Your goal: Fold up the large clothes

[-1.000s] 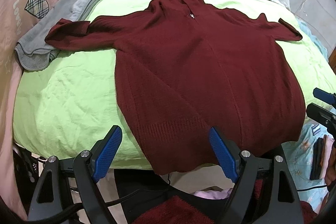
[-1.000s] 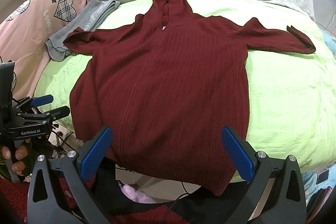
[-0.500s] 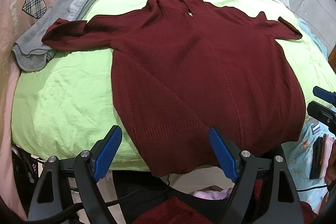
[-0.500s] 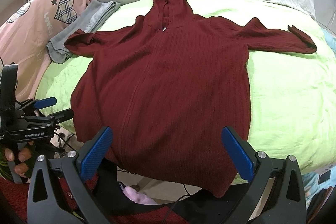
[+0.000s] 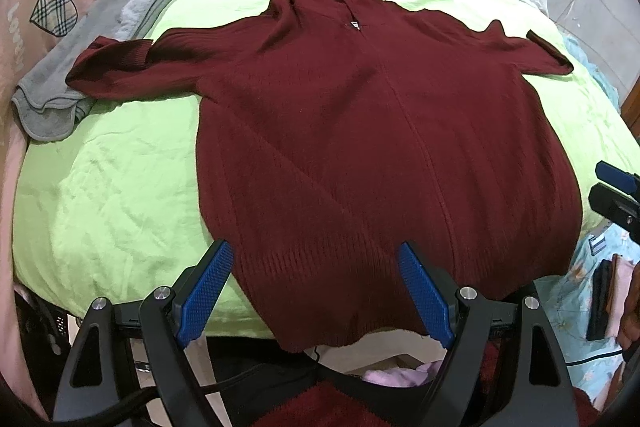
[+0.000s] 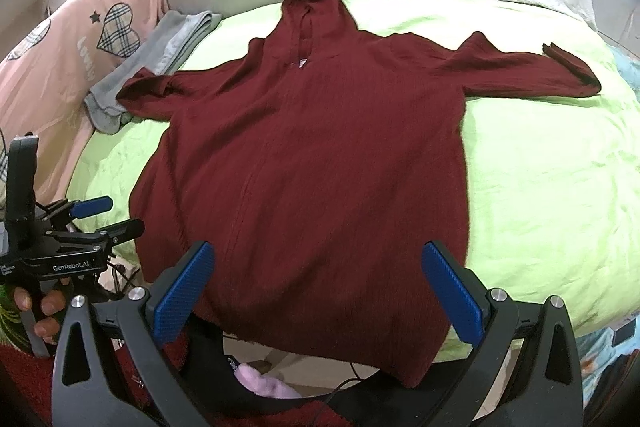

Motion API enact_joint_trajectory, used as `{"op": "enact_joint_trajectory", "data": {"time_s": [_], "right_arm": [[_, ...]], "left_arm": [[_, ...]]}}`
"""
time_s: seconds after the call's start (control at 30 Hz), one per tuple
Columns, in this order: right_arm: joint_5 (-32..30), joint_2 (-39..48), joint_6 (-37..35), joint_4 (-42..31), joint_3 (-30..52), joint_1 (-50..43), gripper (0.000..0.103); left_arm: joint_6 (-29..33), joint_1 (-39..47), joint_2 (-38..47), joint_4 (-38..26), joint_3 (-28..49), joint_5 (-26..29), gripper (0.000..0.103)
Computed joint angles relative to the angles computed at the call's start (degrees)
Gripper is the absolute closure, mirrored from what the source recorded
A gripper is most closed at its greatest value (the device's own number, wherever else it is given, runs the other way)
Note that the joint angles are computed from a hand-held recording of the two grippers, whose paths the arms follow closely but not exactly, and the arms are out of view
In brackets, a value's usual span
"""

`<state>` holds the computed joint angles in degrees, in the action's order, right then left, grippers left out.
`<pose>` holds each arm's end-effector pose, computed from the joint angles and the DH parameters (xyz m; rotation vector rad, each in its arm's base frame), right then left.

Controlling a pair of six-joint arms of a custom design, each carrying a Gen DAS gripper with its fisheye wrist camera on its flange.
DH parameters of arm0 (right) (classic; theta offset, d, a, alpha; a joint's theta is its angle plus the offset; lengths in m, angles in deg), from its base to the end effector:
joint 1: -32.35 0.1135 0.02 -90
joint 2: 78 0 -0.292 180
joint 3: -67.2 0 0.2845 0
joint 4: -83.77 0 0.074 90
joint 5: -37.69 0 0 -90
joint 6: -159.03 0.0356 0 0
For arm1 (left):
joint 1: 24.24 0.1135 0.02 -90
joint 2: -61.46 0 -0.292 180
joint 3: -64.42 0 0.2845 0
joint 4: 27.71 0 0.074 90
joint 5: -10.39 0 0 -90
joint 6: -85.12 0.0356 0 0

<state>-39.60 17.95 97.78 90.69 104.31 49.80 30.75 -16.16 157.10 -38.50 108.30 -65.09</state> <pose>0.2547 0.0719 0.0749 0.3344 2.4250 0.0806 0.2733 0.0298 0.0844 0.6989 2.5105 -0.0712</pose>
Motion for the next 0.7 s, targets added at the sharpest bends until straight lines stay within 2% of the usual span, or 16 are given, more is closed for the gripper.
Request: {"op": "enact_joint_trajectory", "data": {"time_s": [0.13,0.23,0.33,0.47,0.57,0.7], "right_arm": [[1.61,0.05,-3.34,7.95,-2.6,-3.02,0.0],[0.77,-0.89,-4.52,9.74,-3.61,-6.04,0.003],[-1.98,-1.74,-5.16,6.66,-2.7,-10.15,0.007],[-5.52,-2.79,-8.25,7.27,-2.36,-17.71,0.011],[-8.76,-3.18,-11.18,7.61,-1.33,-25.35,0.021],[-10.53,-3.32,-16.31,3.38,3.27,-35.1,0.031]], "left_arm": [[-1.57,-1.15,1.99,0.11,1.82,-0.53,0.018],[-2.35,-2.15,3.57,-0.56,3.68,-1.32,0.018],[-3.19,-3.25,5.1,-0.41,5.27,-2.37,0.018],[-4.72,-4.61,7.18,-0.42,7.84,-3.03,0.018],[-5.74,-5.73,8.71,-0.74,10.23,-3.99,0.018],[-7.35,-7.37,10.64,-1.03,13.17,-4.91,0.018]]}}
